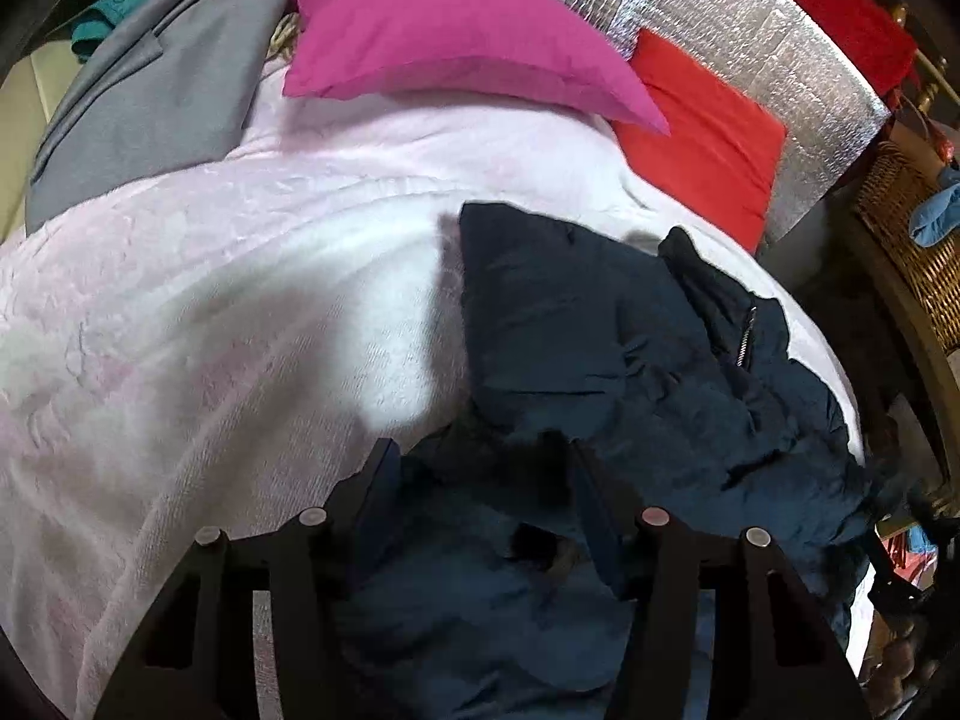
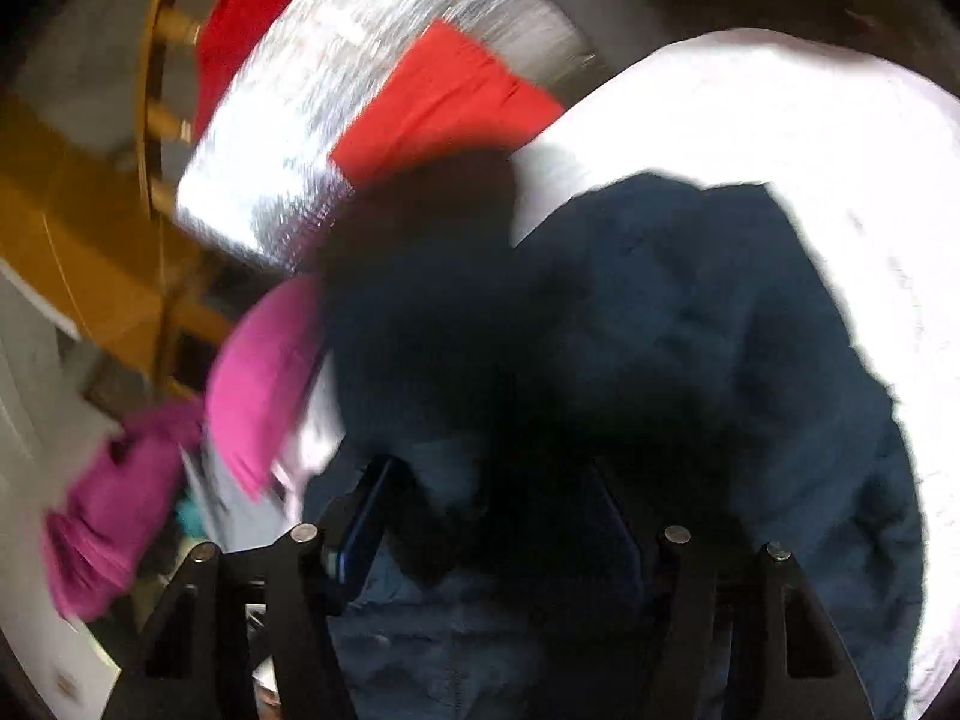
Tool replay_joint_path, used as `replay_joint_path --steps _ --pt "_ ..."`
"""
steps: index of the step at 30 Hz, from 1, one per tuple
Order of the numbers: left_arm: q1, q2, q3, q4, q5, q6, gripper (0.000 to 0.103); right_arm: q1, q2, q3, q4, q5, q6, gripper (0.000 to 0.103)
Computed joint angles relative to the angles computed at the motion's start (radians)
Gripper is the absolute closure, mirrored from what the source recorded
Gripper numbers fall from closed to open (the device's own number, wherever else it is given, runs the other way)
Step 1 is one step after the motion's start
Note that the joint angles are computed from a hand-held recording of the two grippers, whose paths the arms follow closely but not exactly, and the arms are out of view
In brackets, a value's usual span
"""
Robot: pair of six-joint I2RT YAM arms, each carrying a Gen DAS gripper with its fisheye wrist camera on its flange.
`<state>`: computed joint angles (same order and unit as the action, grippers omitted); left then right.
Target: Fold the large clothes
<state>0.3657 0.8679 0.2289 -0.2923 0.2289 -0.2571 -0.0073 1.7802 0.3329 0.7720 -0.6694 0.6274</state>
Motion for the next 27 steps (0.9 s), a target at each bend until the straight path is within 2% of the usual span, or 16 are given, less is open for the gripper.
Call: replay_joint_path --steps 3,4,7,8,9,11,13,16,19,21,23,25,27 --pt "-0.003 -0.019 0.008 -0.012 0.009 0.001 0.042 -0.101 0.024 0.027 -0.046 -0.068 -0.002 0.022" --pt "0.008 -0.011 0.010 -0.005 0.029 0.000 0.038 -0.125 0.048 0.039 -0.039 -0.078 -0.002 0.022" --pt "0.029 0.039 0.011 0.040 0.084 0.001 0.036 -0.163 0.197 0.139 -0.058 -0.160 0.026 0.022" --pt "0.027 0.058 0.008 0.060 0.094 -0.004 0.036 -0.158 0.242 0.177 -0.072 -0.164 0.027 0.025" --pt "0.021 0.067 0.005 0.073 0.095 -0.014 0.036 -0.148 0.266 0.202 -0.096 -0.156 0.021 0.045" --pt "-0.037 0.078 -0.003 0.104 0.038 -0.038 0.036 -0.123 0.254 0.210 -0.150 -0.119 -0.008 0.082" --pt "-0.086 0.077 -0.003 0.109 -0.015 -0.050 0.037 -0.114 0.207 0.186 -0.120 -0.081 -0.029 0.089" --pt "-0.080 0.059 0.000 0.094 -0.011 -0.051 0.037 -0.106 0.033 0.096 -0.128 -0.047 -0.133 0.090" --pt "-0.043 0.055 0.009 0.072 0.008 -0.037 0.036 -0.078 -0.016 0.106 -0.252 0.039 -0.234 0.090" --pt "-0.005 0.067 0.016 0.060 0.035 -0.021 0.036 -0.087 0.020 0.149 -0.348 0.066 -0.294 0.085" --pt "0.059 0.092 0.032 0.038 0.097 0.006 0.031 -0.130 0.016 0.173 -0.418 0.038 -0.322 0.077" --pt "0.127 0.105 0.041 0.030 0.164 0.027 0.030 -0.226 -0.023 0.139 -0.380 -0.006 -0.335 0.062" --pt "0.164 0.103 0.040 0.038 0.203 0.027 0.027 -0.307 -0.057 0.093 -0.283 -0.010 -0.298 0.005"
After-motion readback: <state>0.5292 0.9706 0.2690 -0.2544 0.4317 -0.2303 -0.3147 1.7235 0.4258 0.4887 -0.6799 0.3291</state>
